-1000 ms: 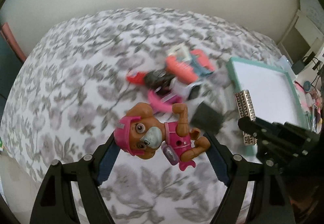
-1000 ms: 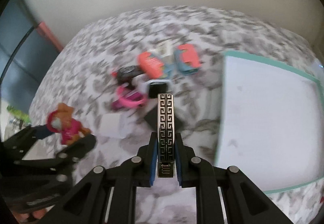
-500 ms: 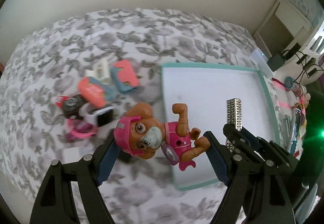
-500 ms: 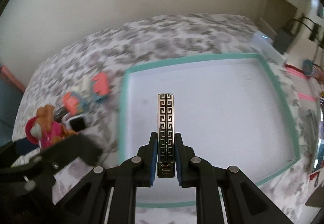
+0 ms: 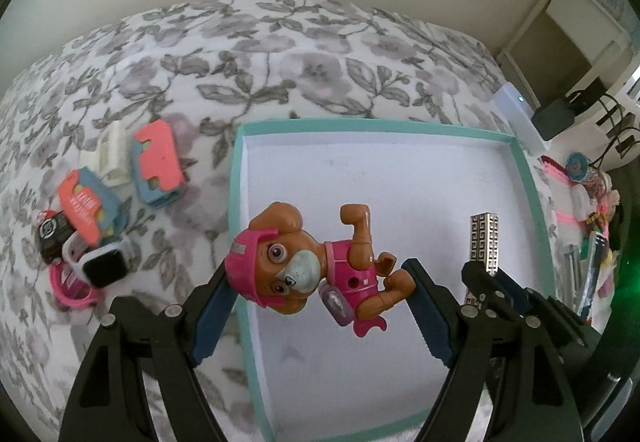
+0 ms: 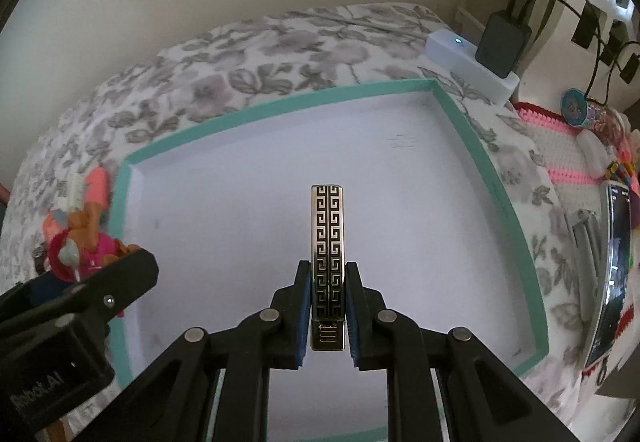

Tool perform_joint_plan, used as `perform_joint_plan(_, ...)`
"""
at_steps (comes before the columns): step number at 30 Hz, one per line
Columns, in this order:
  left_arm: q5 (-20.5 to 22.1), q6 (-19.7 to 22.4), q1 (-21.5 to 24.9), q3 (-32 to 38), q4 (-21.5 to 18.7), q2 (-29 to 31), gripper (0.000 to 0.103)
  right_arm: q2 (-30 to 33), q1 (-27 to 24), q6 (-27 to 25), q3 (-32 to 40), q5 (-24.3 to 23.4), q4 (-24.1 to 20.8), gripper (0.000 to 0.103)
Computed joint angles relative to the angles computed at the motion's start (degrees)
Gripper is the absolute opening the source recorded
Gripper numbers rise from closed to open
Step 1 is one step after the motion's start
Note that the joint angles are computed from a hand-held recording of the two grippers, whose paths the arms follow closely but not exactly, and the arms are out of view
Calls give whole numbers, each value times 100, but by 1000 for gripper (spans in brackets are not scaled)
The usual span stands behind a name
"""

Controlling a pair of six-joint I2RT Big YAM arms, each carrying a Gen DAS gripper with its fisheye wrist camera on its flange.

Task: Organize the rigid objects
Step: 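Carry the toy dog and gold bar over the white tray with both tools, then release the toy dog and gold bar into the tray, opening both tools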

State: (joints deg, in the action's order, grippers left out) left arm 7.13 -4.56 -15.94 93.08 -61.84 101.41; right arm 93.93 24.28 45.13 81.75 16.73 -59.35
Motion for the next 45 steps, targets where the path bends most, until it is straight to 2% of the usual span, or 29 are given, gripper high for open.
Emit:
perform_joint_plan(7,-27,31,-59,64,140,155,82,179,-145,-121,67,-38,56,17)
perform_joint_plan(22,224,-82,48,130,-84,261,83,287,-134,-210,207,-39,-42,18)
perform_joint_plan(26,350,-104,90,114,-79,217,87,245,-128,-204,177,-35,-34,18)
perform_joint_plan(32,286,-83,110,55,23,34,89,156,-93,-188,119,37,-63,28)
perform_joint_plan(34,102,-89,115,14,90,-28,90,123,-82,-175,101,57,-69,29)
perform_joint_plan(35,17,-94,120,0,118,-42,93,110,-75,-163,94,68,-71,29)
perform_joint_plan(36,-104,-100,132,-30,152,-65,97,96,-67,-157,84,74,-64,35)
perform_joint_plan(37,-245,-115,150,-53,167,-81,97,75,-58,-158,62,82,-50,45)
perform_joint_plan(40,-615,-196,221,-88,158,-80,97,47,-24,-171,37,107,-37,59)
perform_joint_plan(45,-1022,-310,380,-153,112,-85,97,48,39,-128,45,101,-27,68)
